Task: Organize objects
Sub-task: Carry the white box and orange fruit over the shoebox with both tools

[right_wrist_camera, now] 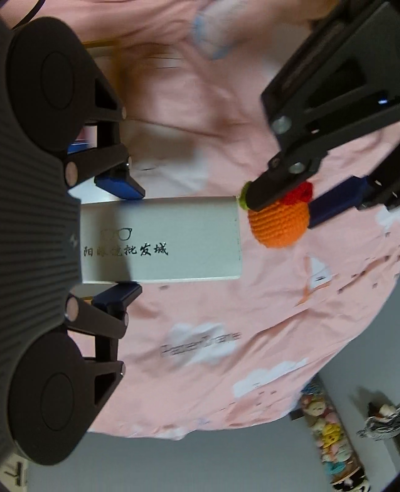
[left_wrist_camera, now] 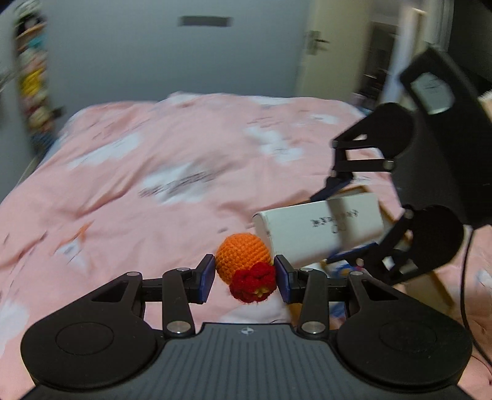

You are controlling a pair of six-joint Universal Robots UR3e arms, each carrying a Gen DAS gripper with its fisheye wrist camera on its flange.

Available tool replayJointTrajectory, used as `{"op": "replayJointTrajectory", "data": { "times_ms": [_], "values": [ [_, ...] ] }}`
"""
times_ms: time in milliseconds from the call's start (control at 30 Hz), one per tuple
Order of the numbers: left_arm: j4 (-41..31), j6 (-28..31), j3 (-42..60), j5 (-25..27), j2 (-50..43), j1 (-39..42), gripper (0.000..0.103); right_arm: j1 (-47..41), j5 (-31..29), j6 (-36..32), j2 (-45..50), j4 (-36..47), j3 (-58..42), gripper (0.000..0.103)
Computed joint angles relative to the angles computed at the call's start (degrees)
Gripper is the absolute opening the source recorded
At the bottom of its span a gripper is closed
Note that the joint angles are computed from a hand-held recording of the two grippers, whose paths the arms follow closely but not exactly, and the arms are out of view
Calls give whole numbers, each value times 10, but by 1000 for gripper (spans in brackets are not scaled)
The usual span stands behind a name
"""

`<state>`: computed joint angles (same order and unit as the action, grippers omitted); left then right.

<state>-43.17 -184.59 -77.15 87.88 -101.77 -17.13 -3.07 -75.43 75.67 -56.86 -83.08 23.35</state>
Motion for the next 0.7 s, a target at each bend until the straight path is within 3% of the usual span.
{"op": "replayJointTrajectory", "data": {
  "times_ms": [100,333,567,700],
  "values": [
    [-19,30,90,-15,-70,-30,47,-40,-9,-28,-2,-2,-4,61],
    [-127,87,325,-30,-248,-65,47,-93,-10,-85,-19,-169,150,61],
    [-177,136,414,-12,-331,-77,47,-100,5,-107,52,-197,116,61],
    [-205,168,471,-6,-375,-73,47,-93,19,-99,119,-132,14,61]
  ]
}}
